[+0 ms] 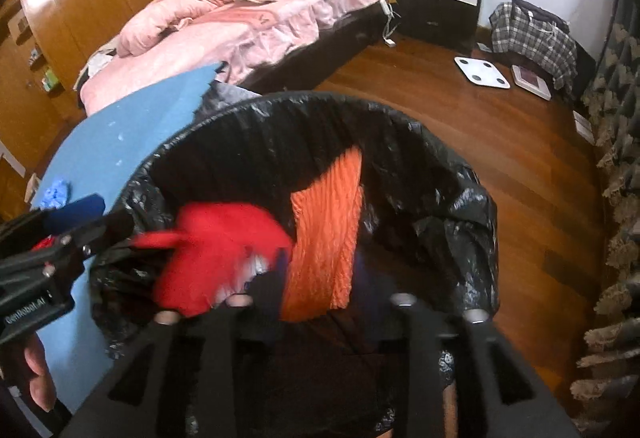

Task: Collect trash
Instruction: 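Carry the red glove and orange mesh over the bin and release both, then move both tools back over the remaining red items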

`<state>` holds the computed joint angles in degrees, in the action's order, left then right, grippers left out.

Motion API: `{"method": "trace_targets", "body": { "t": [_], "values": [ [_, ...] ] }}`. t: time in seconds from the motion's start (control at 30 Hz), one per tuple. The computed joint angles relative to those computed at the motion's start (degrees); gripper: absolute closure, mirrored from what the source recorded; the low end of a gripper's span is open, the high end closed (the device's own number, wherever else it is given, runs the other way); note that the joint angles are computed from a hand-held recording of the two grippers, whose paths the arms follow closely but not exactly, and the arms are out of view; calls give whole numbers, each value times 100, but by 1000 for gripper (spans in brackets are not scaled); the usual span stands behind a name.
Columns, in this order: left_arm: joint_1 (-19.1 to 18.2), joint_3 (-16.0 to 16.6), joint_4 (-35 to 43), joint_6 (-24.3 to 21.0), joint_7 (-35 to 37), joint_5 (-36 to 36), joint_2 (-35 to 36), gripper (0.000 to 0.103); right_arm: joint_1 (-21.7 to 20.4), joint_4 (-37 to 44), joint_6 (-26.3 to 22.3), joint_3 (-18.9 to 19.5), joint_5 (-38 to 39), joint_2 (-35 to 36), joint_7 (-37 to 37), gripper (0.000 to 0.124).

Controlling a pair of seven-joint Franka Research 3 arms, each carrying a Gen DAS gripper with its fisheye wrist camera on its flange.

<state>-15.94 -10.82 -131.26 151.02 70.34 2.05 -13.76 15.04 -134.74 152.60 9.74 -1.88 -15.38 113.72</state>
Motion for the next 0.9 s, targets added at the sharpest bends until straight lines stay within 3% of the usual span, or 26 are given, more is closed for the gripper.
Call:
{"method": "trace_targets", "body": {
  "t": [0.23,0.37,0.53,0.73,0.9],
  "values": [
    [14,138,-412,25,171,-144,-458,43,-17,-238,-150,46,76,-294,265,84],
    [50,317,-809,-25,281,-173,-1056,39,-27,-371,-157,220,31,-596,582,82],
    [238,594,-1309,-271,438,-57,-1882,37,253,-309,-148,526,84,-735,778,76],
    [831,1043,-1919,-641,738,266,-2989,34,721,215,-23,944,-66,-253,1135,72],
    [1611,1533,-2308,-832,1112,582,-3592,33,1138,934,8,1166,-509,485,1576,72]
  ]
}}
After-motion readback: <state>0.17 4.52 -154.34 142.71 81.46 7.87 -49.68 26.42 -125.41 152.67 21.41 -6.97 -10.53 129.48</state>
